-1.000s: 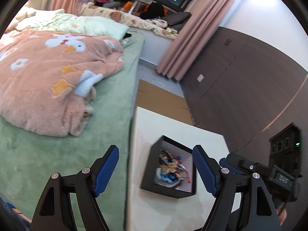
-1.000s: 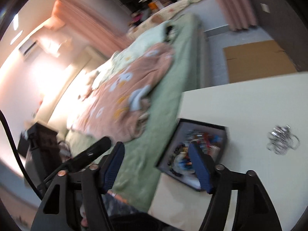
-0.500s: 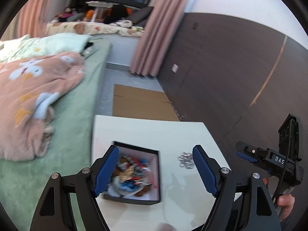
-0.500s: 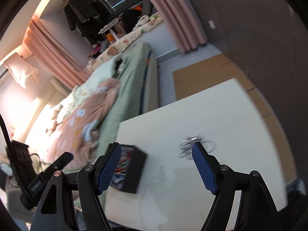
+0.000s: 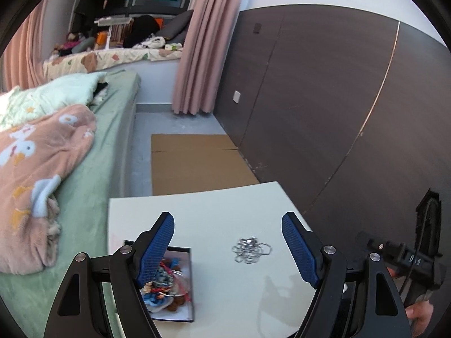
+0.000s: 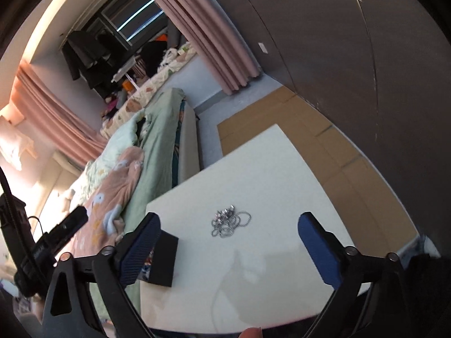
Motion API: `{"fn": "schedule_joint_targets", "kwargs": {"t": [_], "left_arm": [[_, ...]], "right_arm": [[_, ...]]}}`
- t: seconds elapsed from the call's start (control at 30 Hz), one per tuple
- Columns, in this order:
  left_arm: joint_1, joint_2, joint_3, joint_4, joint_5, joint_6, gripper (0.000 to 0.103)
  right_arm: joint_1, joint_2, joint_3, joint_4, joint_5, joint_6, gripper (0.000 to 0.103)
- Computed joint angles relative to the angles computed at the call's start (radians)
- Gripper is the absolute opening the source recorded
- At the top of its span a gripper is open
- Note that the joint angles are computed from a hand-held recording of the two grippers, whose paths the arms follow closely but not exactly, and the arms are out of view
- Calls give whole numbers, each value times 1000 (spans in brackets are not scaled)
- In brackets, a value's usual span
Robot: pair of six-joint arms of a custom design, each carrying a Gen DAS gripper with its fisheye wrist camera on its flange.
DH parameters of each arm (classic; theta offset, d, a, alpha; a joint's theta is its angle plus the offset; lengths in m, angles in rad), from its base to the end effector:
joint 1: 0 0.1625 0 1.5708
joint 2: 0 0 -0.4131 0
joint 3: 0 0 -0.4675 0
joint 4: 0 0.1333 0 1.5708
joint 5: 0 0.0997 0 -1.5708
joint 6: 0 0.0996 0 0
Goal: Organize jewelry
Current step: 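Move the left gripper to the silver ball chains and close on them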
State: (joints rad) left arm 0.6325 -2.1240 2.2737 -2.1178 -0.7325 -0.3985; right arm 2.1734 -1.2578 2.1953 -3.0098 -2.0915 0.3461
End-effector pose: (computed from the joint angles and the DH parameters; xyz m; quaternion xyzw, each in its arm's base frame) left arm -0.1701 -0.3818 0.4214 0.1614 0.8845 -0.3887 0.2014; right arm 0.3710 -0.3915 0.1509 0.0564 -0.9366 0.3272 0.1123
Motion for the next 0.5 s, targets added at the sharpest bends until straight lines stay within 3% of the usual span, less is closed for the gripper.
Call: {"fn": "schedule_joint_targets", "kwargs": {"t": [0.2, 0.5], "left_arm": [[45, 4, 19, 4, -59, -29, 80], [100, 44, 32, -23, -110, -39, 80]], "right_arm": [[-3, -6, 2, 49, -33, 19, 103], [-27, -16, 3, 106, -17, 58, 103]]}}
